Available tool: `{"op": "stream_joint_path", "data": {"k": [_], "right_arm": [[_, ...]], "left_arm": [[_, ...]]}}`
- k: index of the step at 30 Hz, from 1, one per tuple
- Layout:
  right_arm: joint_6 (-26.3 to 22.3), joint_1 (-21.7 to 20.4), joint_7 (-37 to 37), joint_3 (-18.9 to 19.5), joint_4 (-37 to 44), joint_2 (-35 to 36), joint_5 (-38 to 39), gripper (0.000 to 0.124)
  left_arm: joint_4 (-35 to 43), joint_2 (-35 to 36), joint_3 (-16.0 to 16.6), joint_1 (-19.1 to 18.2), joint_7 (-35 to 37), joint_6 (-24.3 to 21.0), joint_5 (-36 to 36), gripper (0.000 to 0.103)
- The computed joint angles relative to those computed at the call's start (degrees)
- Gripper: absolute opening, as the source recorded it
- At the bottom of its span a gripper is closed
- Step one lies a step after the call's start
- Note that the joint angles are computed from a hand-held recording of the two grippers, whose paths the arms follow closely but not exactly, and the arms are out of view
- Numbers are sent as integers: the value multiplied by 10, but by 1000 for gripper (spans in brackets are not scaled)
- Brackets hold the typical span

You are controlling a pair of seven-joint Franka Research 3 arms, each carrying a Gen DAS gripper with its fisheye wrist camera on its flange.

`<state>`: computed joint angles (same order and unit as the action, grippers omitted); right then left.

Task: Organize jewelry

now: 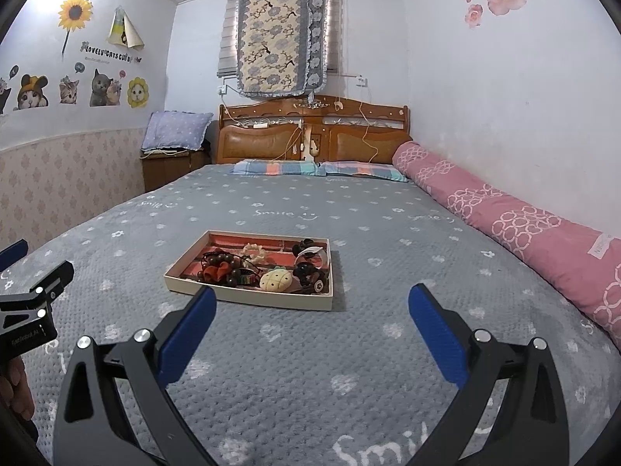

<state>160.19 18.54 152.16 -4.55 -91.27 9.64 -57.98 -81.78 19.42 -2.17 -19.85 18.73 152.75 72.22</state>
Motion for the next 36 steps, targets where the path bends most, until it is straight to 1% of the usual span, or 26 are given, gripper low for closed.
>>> {"op": "stream_joint_path", "data": {"k": [14, 20, 36], "right_arm": [[-4, 3, -2, -1, 4, 4, 5, 97], [-4, 3, -4, -2, 3, 4, 7, 97], [2, 1, 2, -2, 1, 4, 2, 97]], "left_arm": [[-1, 3, 2, 4, 4, 7, -5, 98], [-5, 1, 6, 2, -11, 10, 7, 98], [-12, -4, 1, 7, -18, 10, 16, 98]]}}
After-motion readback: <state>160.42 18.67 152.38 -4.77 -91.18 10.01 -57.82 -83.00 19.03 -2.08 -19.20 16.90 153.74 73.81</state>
